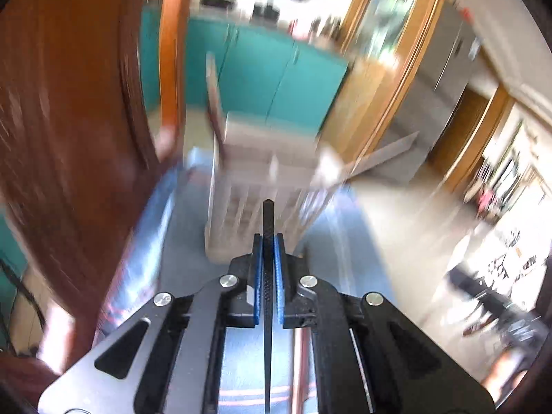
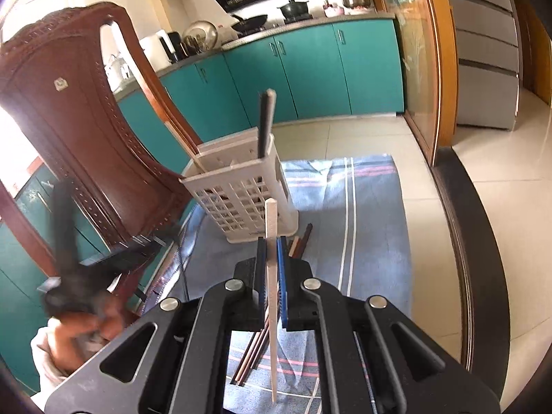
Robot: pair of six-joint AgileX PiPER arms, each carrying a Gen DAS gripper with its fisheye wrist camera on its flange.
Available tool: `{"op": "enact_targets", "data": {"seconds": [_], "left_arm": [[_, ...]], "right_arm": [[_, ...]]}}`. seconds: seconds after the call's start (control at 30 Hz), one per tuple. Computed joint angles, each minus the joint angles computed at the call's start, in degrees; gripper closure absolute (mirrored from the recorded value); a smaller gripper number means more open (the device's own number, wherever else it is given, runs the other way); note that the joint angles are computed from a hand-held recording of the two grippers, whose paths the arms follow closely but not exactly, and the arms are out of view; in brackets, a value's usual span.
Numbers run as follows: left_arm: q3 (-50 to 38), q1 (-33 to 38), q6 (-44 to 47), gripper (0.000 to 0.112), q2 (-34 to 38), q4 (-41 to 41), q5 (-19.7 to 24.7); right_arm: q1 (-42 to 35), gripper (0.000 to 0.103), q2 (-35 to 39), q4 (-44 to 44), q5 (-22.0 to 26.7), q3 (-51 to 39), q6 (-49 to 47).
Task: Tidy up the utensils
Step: 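Lower both chopsticks upright into the basket and open both grippers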
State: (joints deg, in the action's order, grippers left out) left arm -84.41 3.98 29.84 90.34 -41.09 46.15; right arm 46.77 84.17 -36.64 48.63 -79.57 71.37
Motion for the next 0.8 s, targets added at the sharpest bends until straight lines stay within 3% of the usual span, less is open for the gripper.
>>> {"op": "enact_targets", "data": {"seconds": [0.3, 0.4, 0.57, 0.67, 0.8], "left_arm": [[1.0, 4.0, 16.4, 0.105, -9.7, -25.4, -16.5], [-1.6, 2.2, 13.4, 0.105, -7.9, -23.2, -21.1], [-6.7, 1.9, 6.2, 0.105, -1.8, -17.8, -21.3], [-4.8, 2.5, 8.3, 0.105, -4.1, -20.6, -22.8], [-1.7, 0.5, 18.7, 0.105, -4.6, -31.5, -30.9]], "right_arm": [[1.5, 0.096, -0.6, -3.3, 1.9, -1.5, 1.4], [1.1, 0.096, -0.5, -2.9, 1.5, -0.9, 1.6], [1.5, 0.096, -1.0, -3.4, 2.1, -0.5, 2.0], [1.2, 0.096, -1.2, -3.7, 1.8, 0.2, 3.0], [1.0, 0.096, -1.4, -3.8, 1.0, 0.5, 3.5]]}}
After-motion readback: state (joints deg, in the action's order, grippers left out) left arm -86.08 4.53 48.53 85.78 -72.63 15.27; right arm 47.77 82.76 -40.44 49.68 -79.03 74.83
